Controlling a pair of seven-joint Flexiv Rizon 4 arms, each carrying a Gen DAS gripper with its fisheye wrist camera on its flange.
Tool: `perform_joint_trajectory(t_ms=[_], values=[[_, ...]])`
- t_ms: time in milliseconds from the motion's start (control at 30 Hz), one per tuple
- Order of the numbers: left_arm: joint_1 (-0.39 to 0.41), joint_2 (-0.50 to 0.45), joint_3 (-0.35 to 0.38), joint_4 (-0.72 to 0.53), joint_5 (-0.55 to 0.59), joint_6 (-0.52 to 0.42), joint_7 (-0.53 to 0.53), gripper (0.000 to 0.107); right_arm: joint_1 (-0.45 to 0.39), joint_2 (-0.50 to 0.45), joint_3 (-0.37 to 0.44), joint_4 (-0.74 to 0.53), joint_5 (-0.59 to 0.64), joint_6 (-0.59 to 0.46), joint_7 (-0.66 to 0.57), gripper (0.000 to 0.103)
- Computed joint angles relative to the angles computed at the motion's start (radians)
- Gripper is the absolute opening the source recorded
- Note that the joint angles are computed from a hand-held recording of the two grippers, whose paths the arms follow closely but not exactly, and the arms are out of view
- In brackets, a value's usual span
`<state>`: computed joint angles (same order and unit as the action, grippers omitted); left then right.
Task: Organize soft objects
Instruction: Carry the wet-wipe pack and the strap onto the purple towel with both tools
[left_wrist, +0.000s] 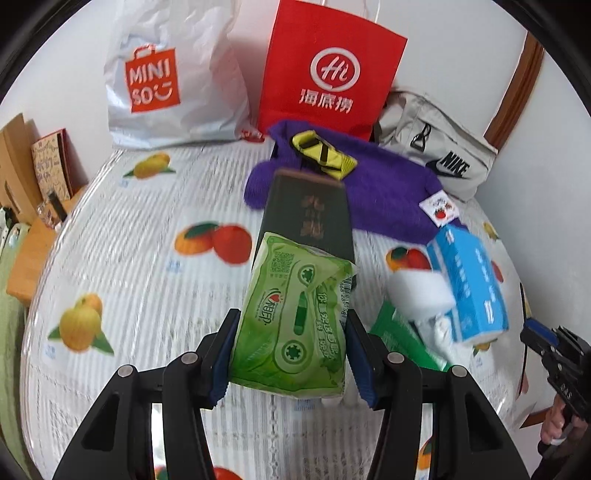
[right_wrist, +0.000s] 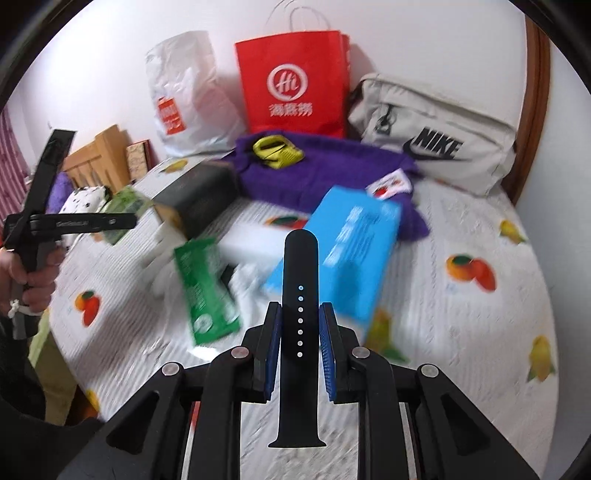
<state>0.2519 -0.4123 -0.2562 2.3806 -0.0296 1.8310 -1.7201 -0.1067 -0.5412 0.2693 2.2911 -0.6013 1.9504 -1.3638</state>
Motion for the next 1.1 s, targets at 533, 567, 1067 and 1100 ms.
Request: perform_joint_trajectory(t_ms=[533, 567, 1067, 1100], values=[[-0.075, -0.081, 0.065, -0.239, -0.136, -0.125, 0.109, 0.052, -0.005, -0.134, 0.085, -0.325, 0.071, -0.178, -0.014, 0.02], [-0.07, -0.088, 0.059, -0.252, -0.144, -0.132, 0.118, 0.052, -0.005, -0.145, 0.092, -0.349, 0.08, -0.189, -0.023, 0.02], [-0.111, -0.257, 0.069, -0.534, -0.272, -0.29, 0.245, 0.052, 0.052, -0.349, 0.153, -0.737, 0.22, -0.427, -0.164, 0.02], [-0.115, -0.273, 0.071, -0.558, -0.279, -0.304, 0.252, 0.052, 0.061, -0.354, 0.147, -0.752, 0.231, -0.437, -0.168, 0.02]])
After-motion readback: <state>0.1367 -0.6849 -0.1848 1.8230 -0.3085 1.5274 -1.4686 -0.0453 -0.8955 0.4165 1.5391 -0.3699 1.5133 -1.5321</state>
